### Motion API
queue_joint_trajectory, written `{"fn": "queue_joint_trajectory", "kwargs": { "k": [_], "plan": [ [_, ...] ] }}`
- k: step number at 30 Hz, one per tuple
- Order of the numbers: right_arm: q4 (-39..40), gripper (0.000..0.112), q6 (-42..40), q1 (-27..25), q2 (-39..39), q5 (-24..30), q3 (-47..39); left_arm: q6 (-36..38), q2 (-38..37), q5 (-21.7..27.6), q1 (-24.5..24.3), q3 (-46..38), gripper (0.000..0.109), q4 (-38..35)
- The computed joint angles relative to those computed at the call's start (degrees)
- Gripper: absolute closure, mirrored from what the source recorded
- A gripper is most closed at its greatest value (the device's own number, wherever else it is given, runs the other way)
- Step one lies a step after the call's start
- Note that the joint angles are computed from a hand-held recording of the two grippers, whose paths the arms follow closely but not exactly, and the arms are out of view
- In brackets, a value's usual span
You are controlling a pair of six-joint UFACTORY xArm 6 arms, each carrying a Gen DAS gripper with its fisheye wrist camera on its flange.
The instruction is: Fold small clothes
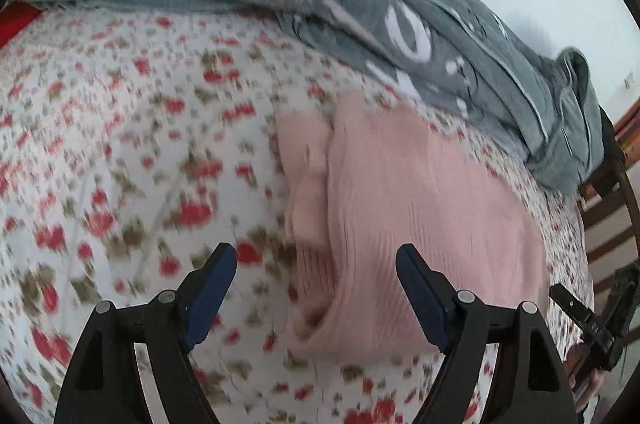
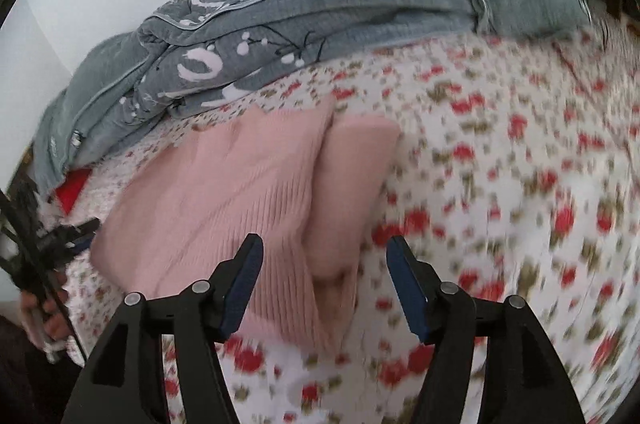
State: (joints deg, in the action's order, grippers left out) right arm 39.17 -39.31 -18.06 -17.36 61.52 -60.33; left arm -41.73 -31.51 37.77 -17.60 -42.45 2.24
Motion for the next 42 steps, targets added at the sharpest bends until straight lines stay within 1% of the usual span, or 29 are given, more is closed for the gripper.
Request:
{"fn": "queue_joint_trajectory", "kwargs": {
  "k": [4,6,8,11,13,14,15,16,17,18,19,20,21,23,30,34,36,38,42],
  "plan": [
    [-0.71,0.046,1.08,1.33,0.64,0.57,1.19,0.79,1.93,-1.92,-0.27,0.85,0.028,-2.01],
    [0.41,0.046,2.30,1.98,2.26,0.48,1.06,3.02,3.27,-4.18,0.68,1.56,0.028,-7.35],
    [1.39,0.046,2.93,2.96,3.14,-1.57,1.20,3.98,3.65,-6.52,1.10,2.51,0.028,-9.71],
    [2.91,0.045,3.98,3.94,5.96,-2.13,-0.78,4.82,5.81,-7.87,1.46,1.38,0.037,-9.10],
    [3.84,0.048,4.67,4.33,8.02,-2.32,-2.32,6.79,7.84,-8.45,1.71,0.04,0.052,-10.59],
    [3.98,0.053,5.37,4.57,9.17,-2.55,-3.21,8.08,8.82,-8.64,1.89,-0.62,0.057,-12.09],
    [3.94,0.059,6.05,4.73,10.09,-2.64,-4.01,9.64,9.94,-8.88,2.00,-1.35,0.064,-14.17],
    [4.06,0.062,6.34,4.95,10.82,-2.82,-4.68,9.19,10.62,-8.70,2.16,-1.93,0.067,-14.10],
    [4.36,0.069,6.17,5.03,11.18,-2.72,-5.03,9.06,10.97,-8.78,2.29,-2.20,0.070,-14.07],
    [4.47,0.080,5.64,5.19,11.32,-2.74,-5.21,9.28,11.35,-8.81,2.30,-2.61,0.078,-14.04],
    [4.32,0.085,4.96,5.55,10.78,-3.76,-4.82,9.60,11.59,-8.55,2.19,-3.13,0.082,-13.88],
    [4.24,0.089,4.11,5.52,10.32,-3.90,-4.67,8.82,11.62,-7.88,2.08,-3.63,0.083,-12.62],
    [3.98,0.091,3.50,5.63,9.57,-4.31,-4.39,7.88,11.48,-7.15,1.81,-4.14,0.085,-11.08],
    [4.51,0.092,2.71,5.39,7.83,-4.25,-3.86,6.23,10.34,-6.13,1.11,-4.58,0.087,-8.03],
    [4.78,0.092,1.51,2.31,2.65,0.83,-2.44,3.51,3.11,-2.38,-1.59,-2.45,0.087,-5.65],
    [4.53,0.092,-0.03,-1.15,-1.46,5.20,-0.02,0.82,-2.48,0.21,-4.11,0.96,0.087,-4.25],
    [4.22,0.092,-1.49,-3.79,-4.08,8.11,1.60,-0.51,-6.11,1.11,-5.51,3.59,0.087,-4.41],
    [3.94,0.092,-3.57,-6.94,-6.97,11.24,3.61,-1.79,-9.30,1.21,-6.72,6.19,0.087,-5.03],
    [3.24,0.092,-6.55,-11.97,-10.79,15.83,6.85,-4.35,-15.99,1.46,-9.23,11.65,0.086,-5.63]
  ]
}}
